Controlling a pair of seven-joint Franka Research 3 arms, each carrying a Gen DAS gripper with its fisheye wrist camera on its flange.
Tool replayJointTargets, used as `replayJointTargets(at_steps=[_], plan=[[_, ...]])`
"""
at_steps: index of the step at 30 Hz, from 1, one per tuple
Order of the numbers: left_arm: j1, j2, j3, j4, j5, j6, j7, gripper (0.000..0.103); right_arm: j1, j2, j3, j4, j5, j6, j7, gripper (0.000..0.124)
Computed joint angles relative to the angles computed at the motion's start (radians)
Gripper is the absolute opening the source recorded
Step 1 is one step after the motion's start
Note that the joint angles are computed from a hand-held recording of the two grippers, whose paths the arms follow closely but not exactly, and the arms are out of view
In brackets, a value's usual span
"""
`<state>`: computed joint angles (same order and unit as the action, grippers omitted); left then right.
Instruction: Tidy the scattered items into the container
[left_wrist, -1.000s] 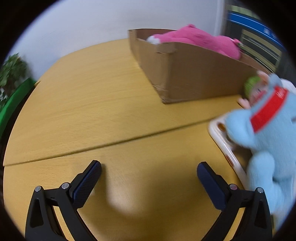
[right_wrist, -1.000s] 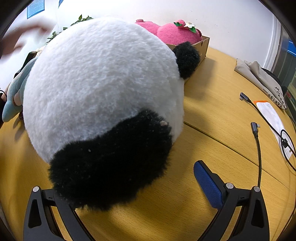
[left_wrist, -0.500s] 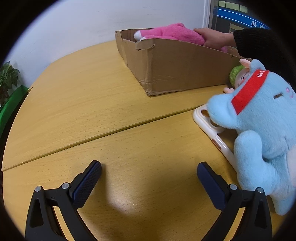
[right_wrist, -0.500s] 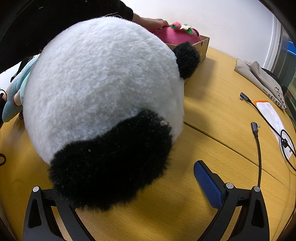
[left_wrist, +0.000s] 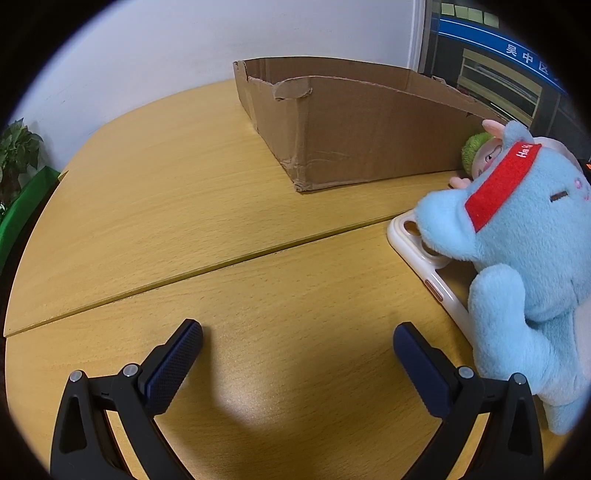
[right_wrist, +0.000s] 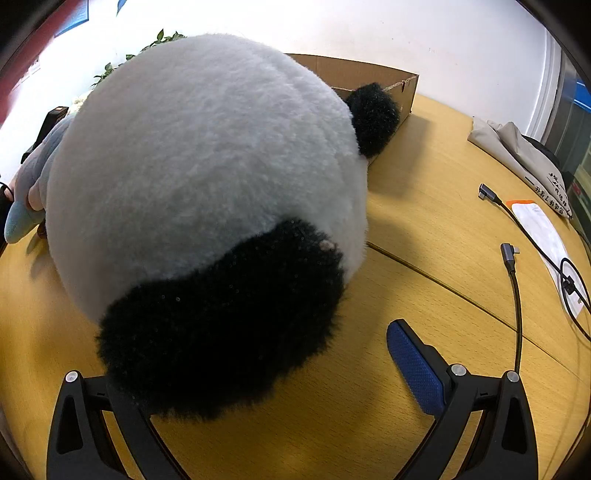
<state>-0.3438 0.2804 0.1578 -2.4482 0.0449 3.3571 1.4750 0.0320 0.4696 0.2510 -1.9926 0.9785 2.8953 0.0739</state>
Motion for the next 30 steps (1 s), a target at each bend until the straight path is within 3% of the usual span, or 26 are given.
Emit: replayJointTargets(at_steps=[8,30], plan=[[0.002,-0.001,-0.004,-0.001,-0.004,-0.001,0.002,0.103,-0.001,0.002,0.002,0.001,-0.003,0.002,0.003,0.103],[-0.067,-0.006,0.060,-0.005,-0.051,-0.008,0.007,0.103,-0.002,0.012,0.003,0.013,-0.019,0.000,0.016,0.103]])
